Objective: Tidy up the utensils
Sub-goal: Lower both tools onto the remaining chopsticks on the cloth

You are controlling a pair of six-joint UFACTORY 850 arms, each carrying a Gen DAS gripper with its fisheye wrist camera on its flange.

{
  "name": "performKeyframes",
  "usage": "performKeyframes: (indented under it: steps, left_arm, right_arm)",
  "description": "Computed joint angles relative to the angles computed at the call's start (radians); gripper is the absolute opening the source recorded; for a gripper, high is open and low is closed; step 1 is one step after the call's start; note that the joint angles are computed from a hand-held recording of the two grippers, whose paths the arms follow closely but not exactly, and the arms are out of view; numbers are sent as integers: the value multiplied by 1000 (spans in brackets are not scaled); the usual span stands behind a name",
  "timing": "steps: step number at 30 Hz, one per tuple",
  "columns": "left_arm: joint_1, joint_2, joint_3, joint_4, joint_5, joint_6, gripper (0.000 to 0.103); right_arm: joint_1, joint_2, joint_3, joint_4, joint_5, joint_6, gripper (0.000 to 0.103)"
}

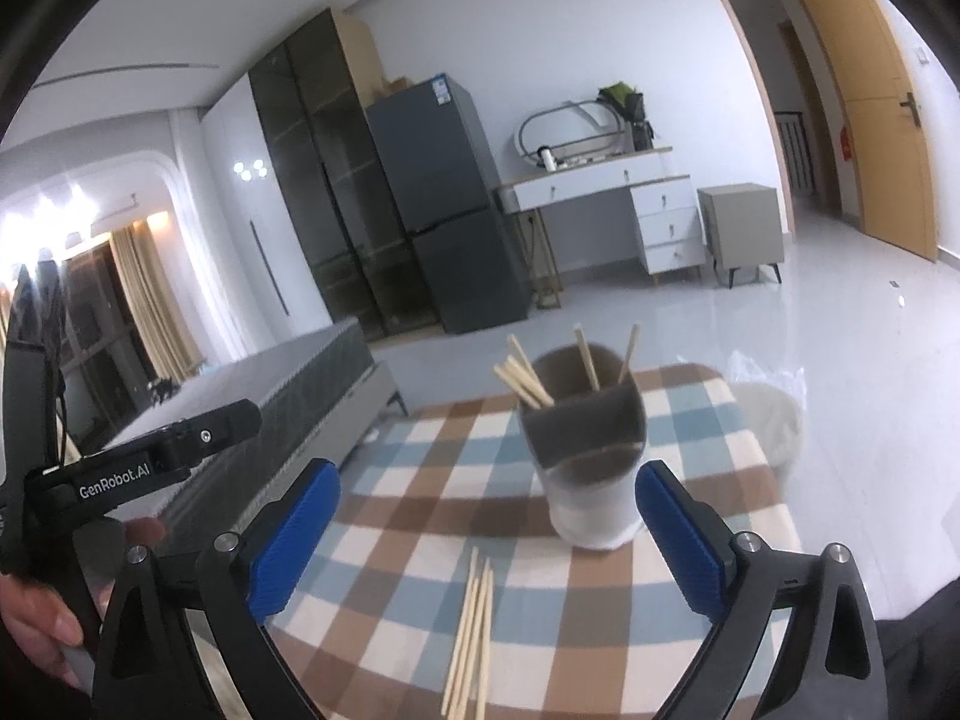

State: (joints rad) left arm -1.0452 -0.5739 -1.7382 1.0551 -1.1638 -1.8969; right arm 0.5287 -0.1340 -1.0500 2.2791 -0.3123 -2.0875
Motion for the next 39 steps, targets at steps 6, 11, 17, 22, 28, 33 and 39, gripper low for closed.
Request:
performKeyframes:
  steps: [6,11,17,22,28,33,39]
  left_arm:
    - [13,-6,49,-42,35,-23,95]
    - [28,-5,81,-78,70,-45,95]
    - [44,6,135,-102,111,-72,95]
    - [72,20,180,-162,172,-83,95]
    - [105,59,247,-237,252,-121,95]
    - [134,94,301,-326,359,-122,95]
    - [145,121,333,-364,380,-142,95]
  right_arm:
    - [12,-33,-5,-22,28,-6,101]
    - [18,-74,-32,-185,54,134,101]
    - [22,-154,-109,-606,59,541,101]
    - [41,-240,-199,-1021,42,916,99]
    - [64,-357,-325,-1482,-41,1326,83]
    - [80,-455,-442,-1769,-147,1575,72]
    - [108,-541,-550,-1976,-253,1677,53]
